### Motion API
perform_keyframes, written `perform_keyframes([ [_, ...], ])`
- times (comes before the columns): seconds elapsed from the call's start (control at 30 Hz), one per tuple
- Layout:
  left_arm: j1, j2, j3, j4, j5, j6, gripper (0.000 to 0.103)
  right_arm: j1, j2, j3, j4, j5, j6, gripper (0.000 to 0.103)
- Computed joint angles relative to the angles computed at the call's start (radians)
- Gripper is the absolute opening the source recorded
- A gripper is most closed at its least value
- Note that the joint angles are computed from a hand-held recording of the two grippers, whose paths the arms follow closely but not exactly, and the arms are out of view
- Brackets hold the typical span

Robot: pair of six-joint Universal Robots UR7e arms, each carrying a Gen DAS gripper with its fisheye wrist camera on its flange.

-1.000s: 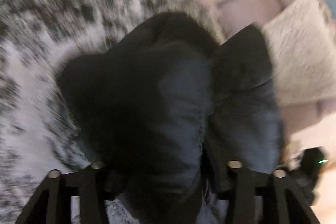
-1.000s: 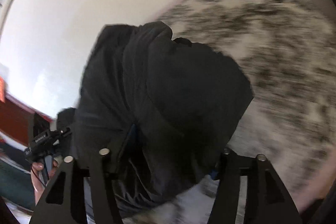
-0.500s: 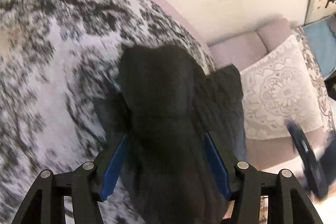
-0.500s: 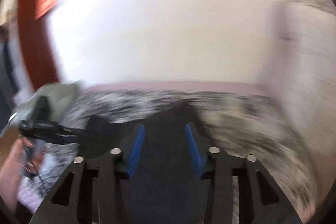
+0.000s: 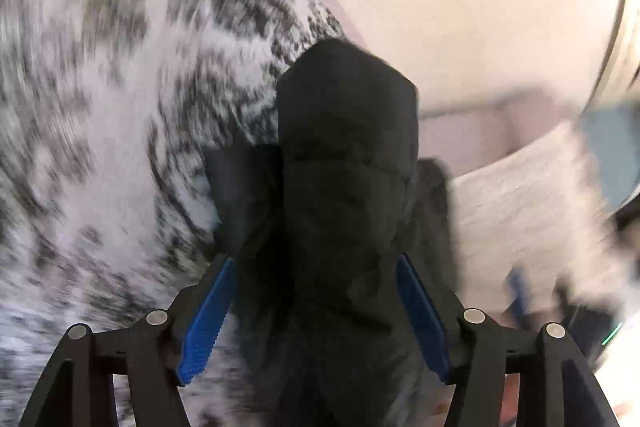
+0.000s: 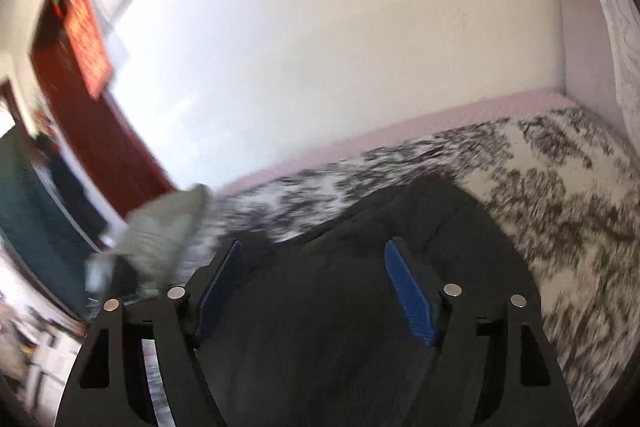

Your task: Fold clothes

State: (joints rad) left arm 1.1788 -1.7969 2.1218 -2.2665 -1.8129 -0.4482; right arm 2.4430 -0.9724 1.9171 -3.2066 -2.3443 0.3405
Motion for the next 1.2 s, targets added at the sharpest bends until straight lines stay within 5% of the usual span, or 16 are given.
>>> perform_keyframes([
  [0.13, 0.067, 0.055, 0.01, -0.046, -0.044, -0.013, 0.07, 0.047, -0.052, 0.087, -0.004, 0.033, 0.107, 0.088],
  [0.37, 0.086, 0.061, 0.013, -0.115, -0.07, 0.007, 0.081, 0.061, -0.116, 0.235, -0.107, 0.068, 0.267, 0.094],
  [0.47, 0.119, 0.135, -0.004, -0.191, -0.177, 0.046, 0.102, 0.05, -0.125, 0.262, -0.16, 0.088, 0.29, 0.094],
  [0.63, 0.179, 0.136, -0.026, -0.149, -0.29, 0.113, 0.102, 0.031, -0.121, 0.29, -0.293, 0.155, 0.273, 0.094],
  [0.73, 0.176, 0.126, -0.035, -0.108, -0.26, 0.131, 0.102, 0.032, -0.126, 0.291, -0.282, 0.144, 0.248, 0.094],
  [0.87, 0.003, 0.14, -0.09, 0.083, 0.083, 0.118, 0.103, 0.025, -0.122, 0.302, -0.309, 0.152, 0.258, 0.094],
  [0.93, -0.056, 0.16, -0.1, 0.105, 0.197, 0.124, 0.103, 0.021, -0.115, 0.31, -0.344, 0.161, 0.27, 0.094],
  [1.2, 0.019, 0.254, -0.192, 0.107, 0.052, 0.185, 0.1, 0.032, -0.118, 0.331, -0.413, 0.153, 0.256, 0.094],
])
